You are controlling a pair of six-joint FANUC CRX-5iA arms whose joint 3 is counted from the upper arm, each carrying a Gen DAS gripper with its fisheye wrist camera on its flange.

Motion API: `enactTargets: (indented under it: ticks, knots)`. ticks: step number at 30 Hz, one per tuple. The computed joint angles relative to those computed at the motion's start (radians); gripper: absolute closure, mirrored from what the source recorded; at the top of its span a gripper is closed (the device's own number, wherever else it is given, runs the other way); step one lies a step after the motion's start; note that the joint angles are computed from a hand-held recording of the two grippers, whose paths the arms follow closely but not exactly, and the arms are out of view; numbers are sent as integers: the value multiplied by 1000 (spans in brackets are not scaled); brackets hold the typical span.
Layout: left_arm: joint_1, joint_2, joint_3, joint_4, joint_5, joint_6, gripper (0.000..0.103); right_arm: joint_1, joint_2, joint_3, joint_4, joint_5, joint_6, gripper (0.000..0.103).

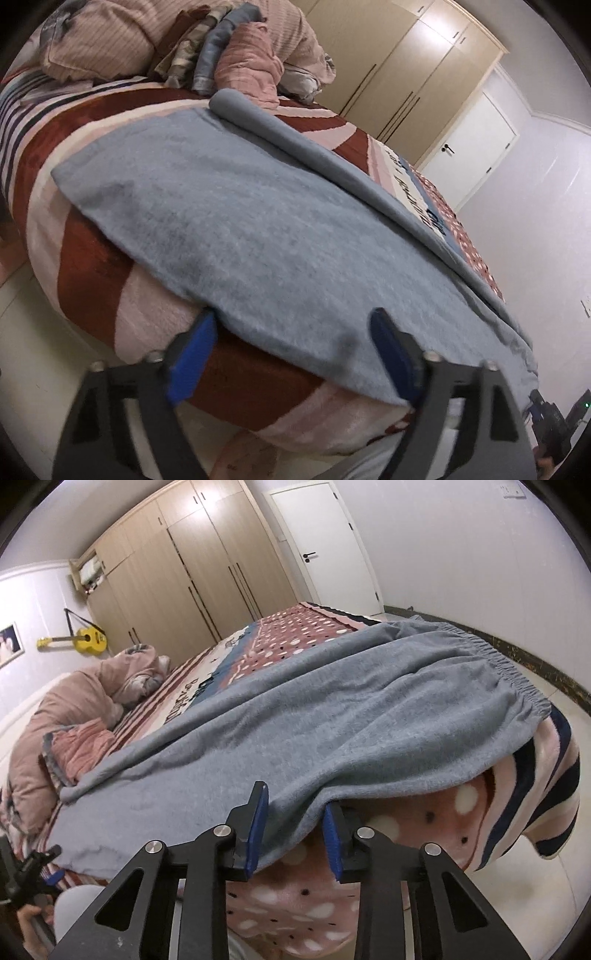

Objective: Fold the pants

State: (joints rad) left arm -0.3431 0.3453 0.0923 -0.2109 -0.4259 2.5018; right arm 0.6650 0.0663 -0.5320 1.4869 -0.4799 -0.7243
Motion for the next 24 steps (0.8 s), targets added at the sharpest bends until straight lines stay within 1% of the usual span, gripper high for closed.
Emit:
enactTargets:
  ticks: [2, 3, 5, 6, 7, 8, 9, 10, 11, 12, 15, 19, 24]
  knots:
    - [-1, 7, 14, -22, 2, 21, 28, 3, 4, 4, -14, -7, -8, 78]
    - [-4, 9, 27, -51, -7, 52, 33, 16, 6, 10, -55, -26, 9, 77]
    - [-10, 9, 49, -109, -39, 118, 54, 35, 16, 25, -115, -62, 29, 77]
    - [-10, 6, 52, -124, -45, 143, 60, 37, 17, 26, -125, -70, 19, 77]
    - [-3, -1, 39, -116, -29, 146, 74, 35, 14, 21, -116, -68, 2, 78]
    - [5, -7, 25, -100, -7, 138, 87, 30, 11, 16, -96, -62, -20, 84]
    - [13, -15, 10, -80, 16, 128, 93, 24, 7, 9, -60, -58, -48, 95]
    - [12, -23, 3, -85, 23, 134, 97, 28, 7, 10, -50, -71, -51, 97]
    - [10, -32, -2, -103, 34, 146, 100, 26, 3, 7, -27, -78, -59, 97]
    - [7, -40, -2, -121, 40, 158, 100, 25, -2, 3, 1, -89, -71, 99]
    - [-10, -69, 6, -214, 41, 227, 101, 14, -24, -11, 78, -94, -109, 100]
    - [-40, -107, 20, -340, 20, 328, 101, 5, -52, -32, 179, -111, -184, 100]
    - [-67, -147, 18, -422, -4, 396, 101, 24, -76, -43, 204, -145, -197, 100]
